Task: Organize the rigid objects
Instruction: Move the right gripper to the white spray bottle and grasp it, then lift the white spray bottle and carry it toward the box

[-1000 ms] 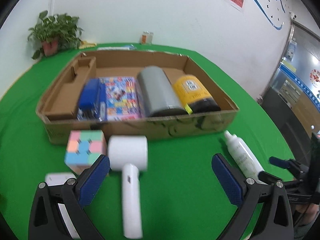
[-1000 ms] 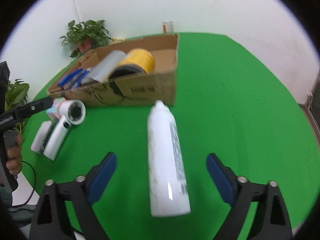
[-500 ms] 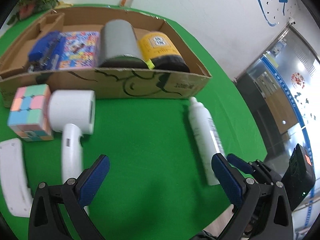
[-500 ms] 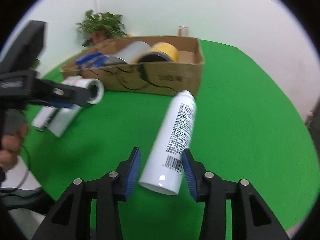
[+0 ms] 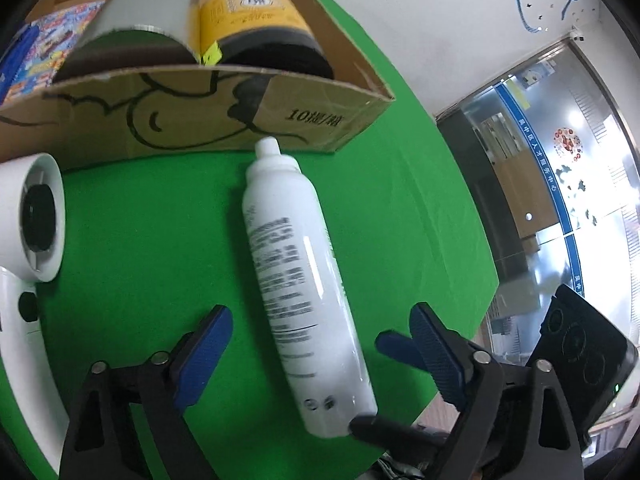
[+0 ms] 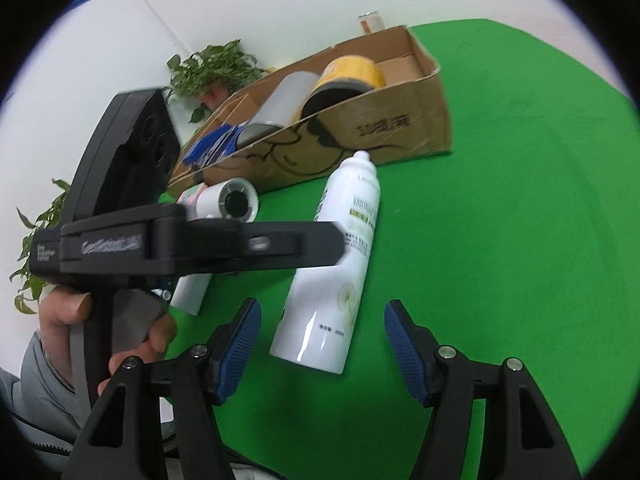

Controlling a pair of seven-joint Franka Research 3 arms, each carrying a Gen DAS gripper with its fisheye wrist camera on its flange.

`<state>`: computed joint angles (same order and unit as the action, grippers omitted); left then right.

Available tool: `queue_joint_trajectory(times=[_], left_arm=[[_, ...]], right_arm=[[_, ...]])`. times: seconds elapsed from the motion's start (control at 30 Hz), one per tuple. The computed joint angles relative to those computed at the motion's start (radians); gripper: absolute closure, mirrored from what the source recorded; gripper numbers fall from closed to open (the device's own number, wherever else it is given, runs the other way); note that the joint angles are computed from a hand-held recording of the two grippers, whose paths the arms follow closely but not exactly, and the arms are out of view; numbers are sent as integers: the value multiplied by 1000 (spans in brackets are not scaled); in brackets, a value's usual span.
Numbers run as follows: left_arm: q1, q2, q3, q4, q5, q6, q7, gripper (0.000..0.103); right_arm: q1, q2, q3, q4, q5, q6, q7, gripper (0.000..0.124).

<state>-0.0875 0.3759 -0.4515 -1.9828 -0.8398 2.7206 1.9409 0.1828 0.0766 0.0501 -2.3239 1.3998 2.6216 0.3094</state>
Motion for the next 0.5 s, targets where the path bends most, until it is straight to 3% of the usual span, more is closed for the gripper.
queue_joint_trajectory(times=[0.17,0.33,0.5], left_arm=[[-14,9,17,0,49,-2,-70,25],[-50,2,48,-10,178,6,-183,43],[-39,-13,40,-36,225,22,-247,57]], right_arm=[[15,17,14,11,-31,-15,22,62],[30,39,26,26,-97,2,58,73],[26,45,31,35,-116,11,63,74]])
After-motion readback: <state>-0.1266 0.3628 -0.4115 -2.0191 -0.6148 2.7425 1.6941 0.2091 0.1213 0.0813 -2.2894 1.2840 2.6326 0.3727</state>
